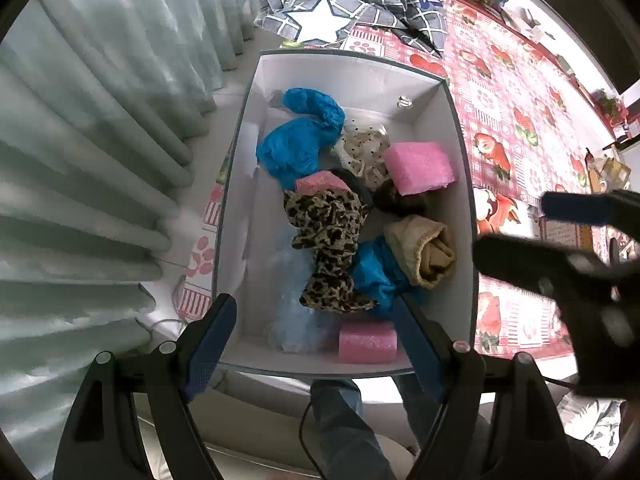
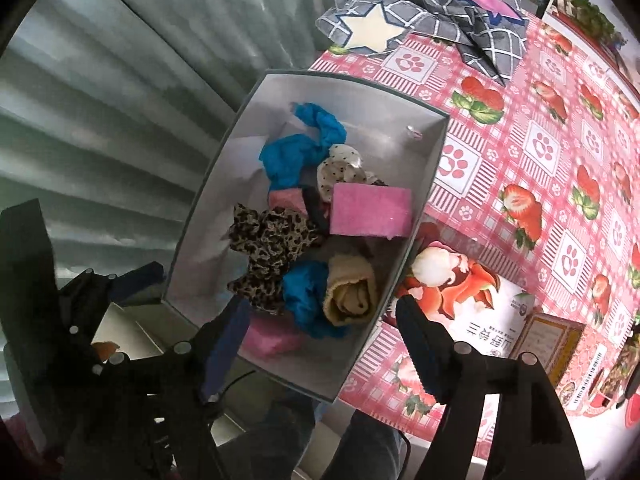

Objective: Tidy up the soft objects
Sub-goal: 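Lower the sponge and sock into the box and open both tools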

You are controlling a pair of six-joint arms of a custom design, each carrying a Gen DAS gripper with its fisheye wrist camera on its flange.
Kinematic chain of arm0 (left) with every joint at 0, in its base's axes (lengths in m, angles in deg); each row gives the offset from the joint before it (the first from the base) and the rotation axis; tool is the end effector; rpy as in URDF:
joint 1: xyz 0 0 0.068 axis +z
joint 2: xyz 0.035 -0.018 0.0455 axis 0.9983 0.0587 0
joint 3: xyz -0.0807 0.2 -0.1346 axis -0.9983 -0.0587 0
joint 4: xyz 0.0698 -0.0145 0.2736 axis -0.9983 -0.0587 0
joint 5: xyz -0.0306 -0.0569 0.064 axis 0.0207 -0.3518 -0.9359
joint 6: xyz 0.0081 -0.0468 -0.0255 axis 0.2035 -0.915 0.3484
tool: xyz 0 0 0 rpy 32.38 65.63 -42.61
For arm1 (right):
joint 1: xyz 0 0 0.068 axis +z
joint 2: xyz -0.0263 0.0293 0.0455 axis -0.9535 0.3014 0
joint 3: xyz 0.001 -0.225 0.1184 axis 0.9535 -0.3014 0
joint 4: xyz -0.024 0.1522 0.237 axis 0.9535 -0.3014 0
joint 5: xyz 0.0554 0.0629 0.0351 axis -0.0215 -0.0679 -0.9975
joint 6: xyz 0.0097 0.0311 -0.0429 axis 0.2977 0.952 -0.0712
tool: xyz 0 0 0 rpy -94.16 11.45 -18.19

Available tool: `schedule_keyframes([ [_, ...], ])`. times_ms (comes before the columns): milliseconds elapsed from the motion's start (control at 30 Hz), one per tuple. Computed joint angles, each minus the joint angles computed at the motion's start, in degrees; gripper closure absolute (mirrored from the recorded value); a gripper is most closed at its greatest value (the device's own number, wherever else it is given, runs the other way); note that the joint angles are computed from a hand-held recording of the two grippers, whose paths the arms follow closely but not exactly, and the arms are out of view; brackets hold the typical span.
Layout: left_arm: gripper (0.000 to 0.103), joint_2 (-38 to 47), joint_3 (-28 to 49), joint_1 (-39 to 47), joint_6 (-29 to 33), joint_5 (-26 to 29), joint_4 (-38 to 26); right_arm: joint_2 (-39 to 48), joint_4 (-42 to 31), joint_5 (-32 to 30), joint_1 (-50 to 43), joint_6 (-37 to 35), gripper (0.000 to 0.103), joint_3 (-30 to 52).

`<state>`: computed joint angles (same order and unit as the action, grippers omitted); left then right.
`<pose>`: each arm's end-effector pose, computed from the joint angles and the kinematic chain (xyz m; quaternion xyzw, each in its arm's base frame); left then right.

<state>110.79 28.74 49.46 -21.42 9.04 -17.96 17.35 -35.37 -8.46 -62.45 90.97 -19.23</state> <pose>0.2074 -0.1576 0.2641 0.2799 0.9555 -0.0365 0.0851 0.1262 0.0277 0.2926 0.0118 0.9897 0.0969 0.1044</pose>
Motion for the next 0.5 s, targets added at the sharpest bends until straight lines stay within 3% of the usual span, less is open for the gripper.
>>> schedule_keyframes([
  [33, 0.02, 0.0, -0.1, -0.4, 0.3, -0.9, 0.3, -0.1, -0.1, 0.6, 0.4, 0.3, 0.0, 0.0],
  [267, 0.02, -1.3, -1.3, -0.4, -0.4, -0.8, 1.0, -1.0, -0.1, 4.3, 6.2, 3.2, 0.0, -0.2],
  [500, 0.02, -2.4, -1.4, 0.7, -0.7, -0.2, -0.1, -1.2, -0.9, 4.3, 6.7, 4.2, 0.0, 0.1],
])
